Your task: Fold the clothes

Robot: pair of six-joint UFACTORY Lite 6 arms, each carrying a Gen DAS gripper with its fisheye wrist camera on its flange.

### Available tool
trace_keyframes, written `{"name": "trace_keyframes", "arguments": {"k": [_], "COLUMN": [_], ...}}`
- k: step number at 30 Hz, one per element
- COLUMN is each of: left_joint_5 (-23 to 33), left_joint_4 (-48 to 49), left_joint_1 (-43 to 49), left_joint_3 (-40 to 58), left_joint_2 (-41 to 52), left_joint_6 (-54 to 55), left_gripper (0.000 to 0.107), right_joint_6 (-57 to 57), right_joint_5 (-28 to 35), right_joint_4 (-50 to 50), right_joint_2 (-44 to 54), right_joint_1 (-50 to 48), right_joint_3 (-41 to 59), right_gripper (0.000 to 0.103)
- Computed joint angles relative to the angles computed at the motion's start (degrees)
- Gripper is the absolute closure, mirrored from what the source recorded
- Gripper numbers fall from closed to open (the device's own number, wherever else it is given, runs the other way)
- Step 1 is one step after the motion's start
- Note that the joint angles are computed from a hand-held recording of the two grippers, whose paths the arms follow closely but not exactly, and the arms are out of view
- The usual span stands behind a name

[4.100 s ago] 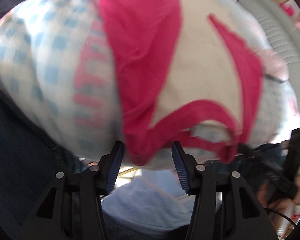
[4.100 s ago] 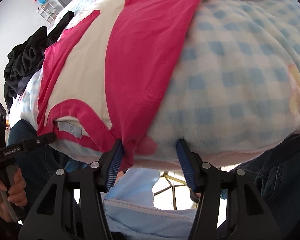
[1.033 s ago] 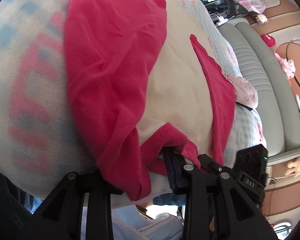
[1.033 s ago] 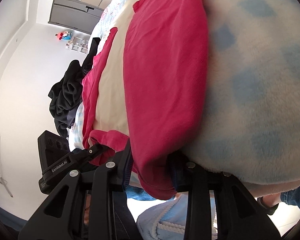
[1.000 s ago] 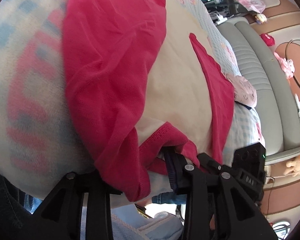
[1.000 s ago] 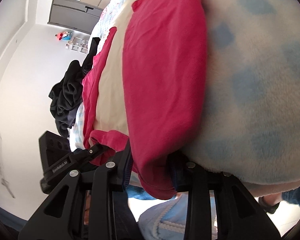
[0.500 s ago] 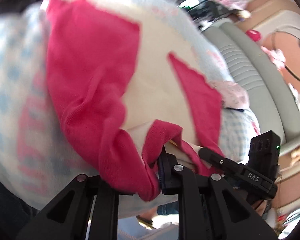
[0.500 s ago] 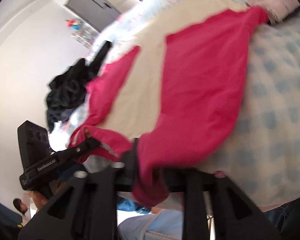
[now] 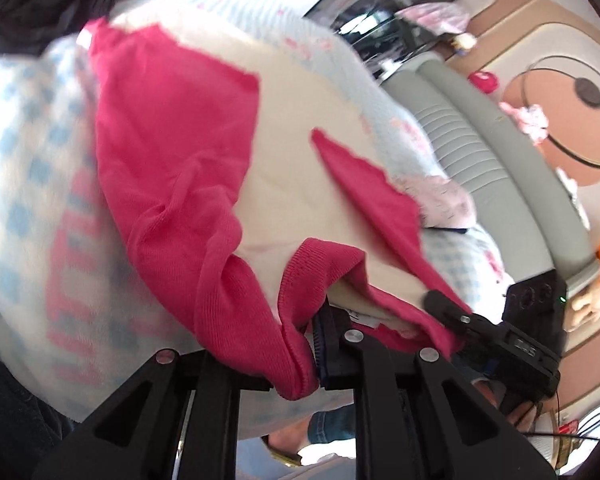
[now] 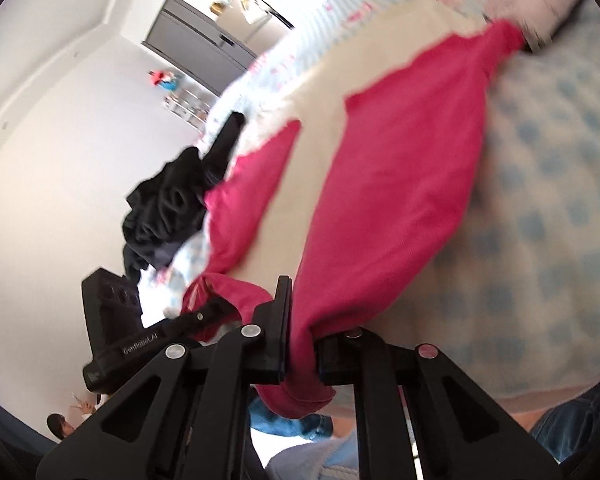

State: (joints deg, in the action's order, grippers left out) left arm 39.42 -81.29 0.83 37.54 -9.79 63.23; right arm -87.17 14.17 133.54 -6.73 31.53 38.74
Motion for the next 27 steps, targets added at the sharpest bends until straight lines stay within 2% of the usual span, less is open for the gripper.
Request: {"name": "trace_keyframes", "arguments": {"k": [3,6,10,22,24,26,27], "left_joint_5": [0.28,2.51,2.64,2.55,3.02,3.43,3.51], "left_joint_4": [3.05,6.53,10.88,10.53,10.27,10.31,10.46], "left_joint_1": [0.42,2.78,3.78,5.34,6.59,7.9,8.51], "left_joint_3": [-0.31,-2.32,-2.9,-4.2,-4.75,-5.05,-5.21], "left_joint_2": [-2.37,-3.28,-2.23,-0.35,-0.42,-0.17,-0.12], "left_joint_6": [-3.03,-5.06,-7.94,-9.74,-9.98,-10.34,-10.7], "left_gripper": [0.093,0.093,0.092,0.088,0.088,0.085,0.082], "right_joint_6": [2.78,2.7,3.3,3.2,5.03,6.04,6.76], "right_joint_5": [-1.14,1.52,3.63,1.8,1.36,1.25,1.57], "right_joint_4": [-3.18,-1.29,-0.84,-0.26,-1.89,-2.53,-3.11], "right_joint_2": [1.02,3.01,5.19,4.61,3.56,3.47,3.75], "right_joint_1": [0.11,0.06,-0.08,0.42,0.09,-0.07,-0.3], "right_joint_3": [0.6,-1.42,-3.42,-4.94,-5.5,-5.64,-5.73], "right_gripper": [0.094,0.094,0.092,0.09,0.086,0.075,0.074]}}
